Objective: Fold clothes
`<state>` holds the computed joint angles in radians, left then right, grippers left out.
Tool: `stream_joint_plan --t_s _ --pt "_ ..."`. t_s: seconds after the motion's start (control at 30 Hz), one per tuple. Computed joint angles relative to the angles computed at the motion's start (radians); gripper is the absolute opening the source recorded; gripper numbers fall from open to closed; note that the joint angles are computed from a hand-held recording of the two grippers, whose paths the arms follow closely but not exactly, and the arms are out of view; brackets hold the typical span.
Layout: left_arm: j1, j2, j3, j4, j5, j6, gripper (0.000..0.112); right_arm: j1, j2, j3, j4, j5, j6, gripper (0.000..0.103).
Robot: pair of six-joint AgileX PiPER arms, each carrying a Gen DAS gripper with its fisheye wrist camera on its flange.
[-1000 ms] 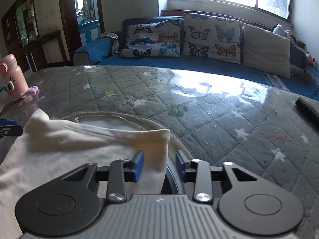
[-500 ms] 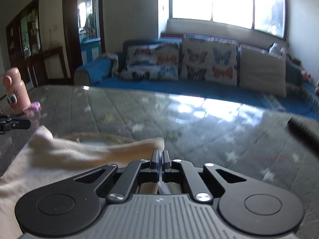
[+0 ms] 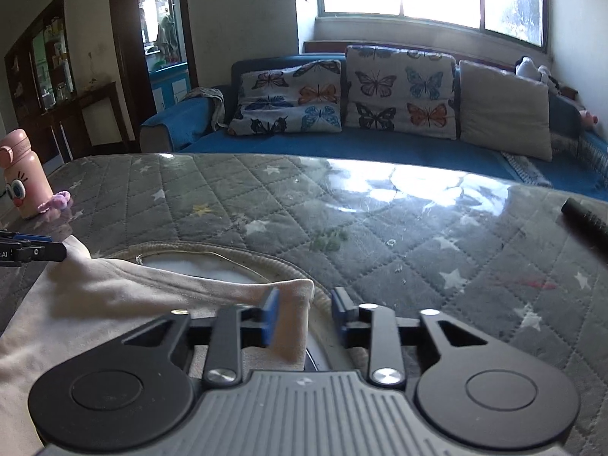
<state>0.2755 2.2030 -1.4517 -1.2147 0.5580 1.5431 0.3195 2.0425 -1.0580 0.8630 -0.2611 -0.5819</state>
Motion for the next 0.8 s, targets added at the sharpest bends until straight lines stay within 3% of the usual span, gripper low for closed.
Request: stream_joint_plan --t_s 0.1,0.13,0.17,0.2,0.3,0.37,0.43,0.57,0.67,0.73,0.8 --pt "-0.004 0.017 -0.025 0.023 0.020 -0.031 0.008 -0.012 0.015 -0.016 -0.058 0.031 0.061 0.030" --pt "-0.003 0.015 -0.022 0.014 0.019 -0.021 0.005 -0.014 0.016 -0.016 -0.099 0.039 0.098 0.027" --pt "0.001 0.008 -0.008 -0.015 0.020 0.014 0.003 -0.014 0.016 -0.015 -0.137 0.045 0.132 0.012" --pt "0.005 -0.010 0.022 -0.073 0.013 0.084 0.003 -0.010 0.015 -0.011 -0.144 0.037 0.136 0.004" --pt "0.024 -0.062 0.106 -0.267 0.025 0.314 0.003 0.028 -0.016 0.039 -0.107 -0.068 0.100 0.004" --pt "0.022 -0.067 0.114 -0.310 0.025 0.357 0.003 0.039 -0.033 0.058 -0.097 -0.105 0.107 0.004" --pt "0.010 -0.059 0.104 -0.323 0.003 0.364 0.003 0.049 -0.033 0.055 -0.038 -0.127 0.055 0.004" --pt "-0.014 -0.017 0.035 -0.153 -0.041 0.174 0.007 0.045 0.012 -0.019 0.172 -0.064 -0.172 0.006" --pt "-0.001 -0.023 0.041 -0.132 -0.036 0.157 0.024 0.051 -0.003 -0.007 0.189 -0.061 -0.201 0.010" --pt "0.012 -0.053 0.073 -0.151 -0.028 0.186 0.038 0.056 -0.021 0.002 0.211 -0.052 -0.231 0.018" --pt "0.025 -0.088 0.112 -0.165 -0.011 0.214 0.043 0.068 -0.054 0.011 0.289 -0.029 -0.332 0.043"
